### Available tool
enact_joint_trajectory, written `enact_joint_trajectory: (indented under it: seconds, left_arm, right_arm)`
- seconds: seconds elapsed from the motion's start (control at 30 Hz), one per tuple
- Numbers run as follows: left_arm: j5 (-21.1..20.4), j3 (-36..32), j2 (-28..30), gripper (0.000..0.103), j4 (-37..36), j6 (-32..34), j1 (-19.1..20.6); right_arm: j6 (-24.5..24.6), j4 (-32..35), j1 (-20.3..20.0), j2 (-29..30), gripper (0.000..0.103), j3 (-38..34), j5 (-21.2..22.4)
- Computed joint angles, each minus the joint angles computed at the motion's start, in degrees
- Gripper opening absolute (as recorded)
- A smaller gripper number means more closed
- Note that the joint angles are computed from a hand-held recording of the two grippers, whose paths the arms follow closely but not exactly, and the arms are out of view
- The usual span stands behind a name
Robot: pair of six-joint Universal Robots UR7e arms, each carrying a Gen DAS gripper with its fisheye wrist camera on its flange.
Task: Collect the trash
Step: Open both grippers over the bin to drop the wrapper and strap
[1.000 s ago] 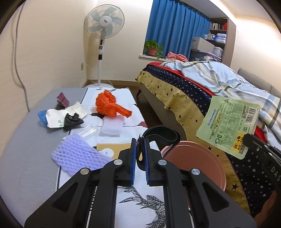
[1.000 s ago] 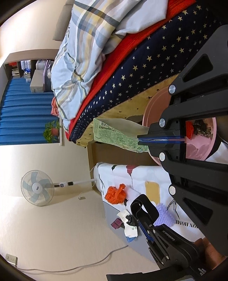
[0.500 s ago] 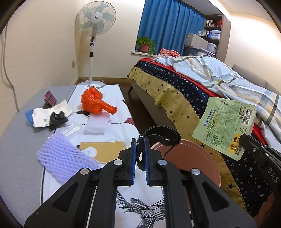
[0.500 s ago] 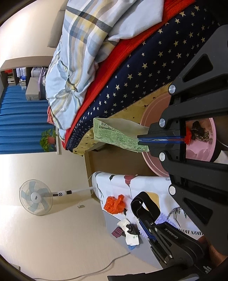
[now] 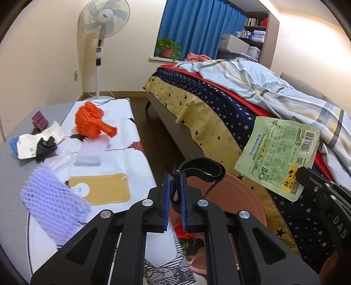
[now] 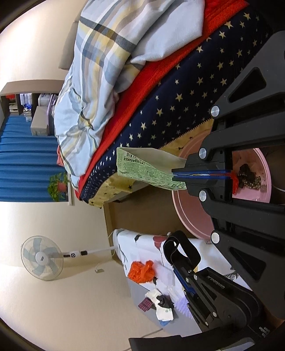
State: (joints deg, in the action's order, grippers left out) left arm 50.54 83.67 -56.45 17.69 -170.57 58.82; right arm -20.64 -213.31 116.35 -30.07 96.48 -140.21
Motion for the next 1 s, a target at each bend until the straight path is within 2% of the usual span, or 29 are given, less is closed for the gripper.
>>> enact_joint_trajectory:
  seconds: [0.5, 0.6, 0.63, 0.7, 0.73, 0.77, 1.0]
  left_arm:
    - [1.7, -2.3, 3.0, 0.009, 2.3, -0.8, 0.6]
    - [1.5, -2.4, 3.2, 0.012, 2.3, -0.7, 0.6]
    - [1.3, -2.3, 3.1, 0.019, 2.1, -0.7, 0.6]
    - [1.3, -2.4, 3.1, 0.028, 2.4, -1.0, 0.7]
    - [1.0, -2.4, 3.0, 0.029, 2.4, -1.1, 0.7]
    - [0.9, -2.3, 2.8, 0.029, 2.4, -1.3, 0.8]
    - [0.0, -1.3, 1.4, 0.029, 2.3, -1.5, 0.7]
  right_arm:
    - [0.9, 0.0, -0.4, 0.1, 0.001, -0.3, -1.0]
    - [1.9, 0.3, -0.5, 0.1, 0.003, -0.4, -1.6]
    - [1.9, 0.3, -0.5, 0.1, 0.005, -0.4, -1.6]
    - [2.8, 0.9, -0.7, 0.1, 0.02, -0.6, -2.2]
    - [2.9, 0.8, -0.7, 0.2, 0.039, -0.6, -2.6]
    - [2.9, 0.2, -0.6, 0.3, 0.048, -0.7, -2.9]
    - [1.9, -1.9, -0.1, 0.6, 0.049, -0.6, -2.4]
